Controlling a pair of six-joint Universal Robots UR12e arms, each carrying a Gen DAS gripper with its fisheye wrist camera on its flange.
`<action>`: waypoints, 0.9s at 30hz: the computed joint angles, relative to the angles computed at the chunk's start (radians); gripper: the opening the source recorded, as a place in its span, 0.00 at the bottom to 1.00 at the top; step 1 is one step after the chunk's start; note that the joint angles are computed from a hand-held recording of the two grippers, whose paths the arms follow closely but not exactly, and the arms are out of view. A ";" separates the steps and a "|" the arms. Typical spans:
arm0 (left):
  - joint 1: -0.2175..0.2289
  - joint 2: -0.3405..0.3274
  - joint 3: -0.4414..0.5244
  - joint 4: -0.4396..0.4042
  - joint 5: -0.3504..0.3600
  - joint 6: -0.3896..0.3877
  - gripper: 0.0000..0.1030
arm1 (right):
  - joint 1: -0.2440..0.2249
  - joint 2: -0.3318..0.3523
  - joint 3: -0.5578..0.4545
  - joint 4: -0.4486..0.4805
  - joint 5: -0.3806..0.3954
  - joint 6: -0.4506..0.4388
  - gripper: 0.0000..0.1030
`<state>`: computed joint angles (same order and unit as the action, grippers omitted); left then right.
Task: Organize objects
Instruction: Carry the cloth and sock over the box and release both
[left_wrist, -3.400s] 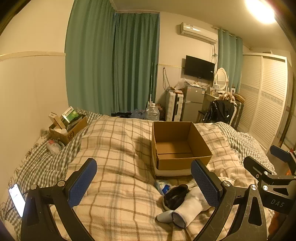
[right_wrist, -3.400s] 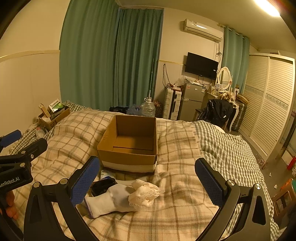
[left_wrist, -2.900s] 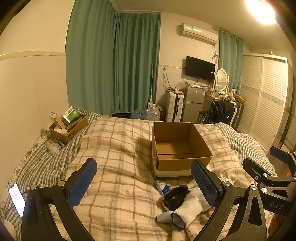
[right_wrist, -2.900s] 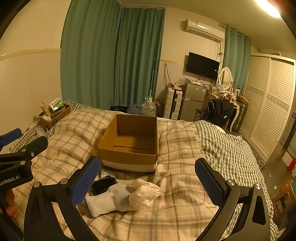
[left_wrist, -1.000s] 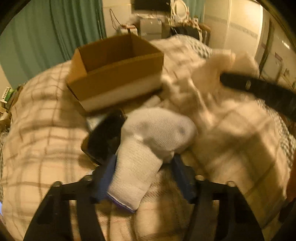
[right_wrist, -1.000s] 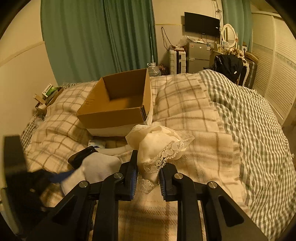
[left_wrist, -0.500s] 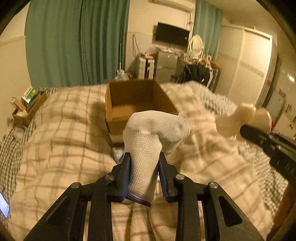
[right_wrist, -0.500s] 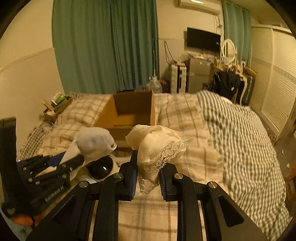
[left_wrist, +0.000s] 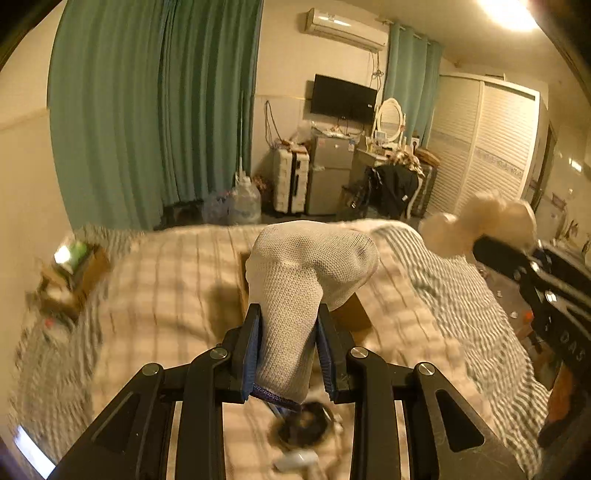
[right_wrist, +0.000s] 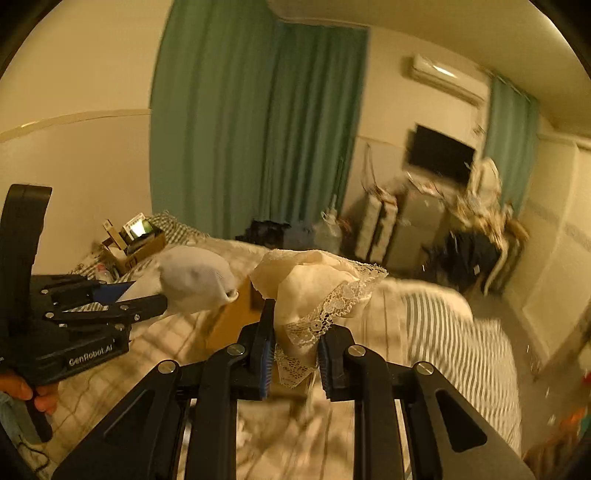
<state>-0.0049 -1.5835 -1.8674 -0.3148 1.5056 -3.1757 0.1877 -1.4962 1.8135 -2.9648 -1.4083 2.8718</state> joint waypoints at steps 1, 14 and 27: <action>0.001 -0.013 0.021 0.003 0.011 0.006 0.28 | 0.006 0.018 -0.031 0.010 -0.006 -0.011 0.19; 0.000 -0.278 0.203 0.030 0.079 0.043 0.28 | 0.022 0.305 -0.291 0.096 0.015 0.045 0.15; 0.009 -0.374 0.216 0.039 0.006 0.056 0.71 | -0.014 0.413 -0.278 0.040 0.034 0.028 0.64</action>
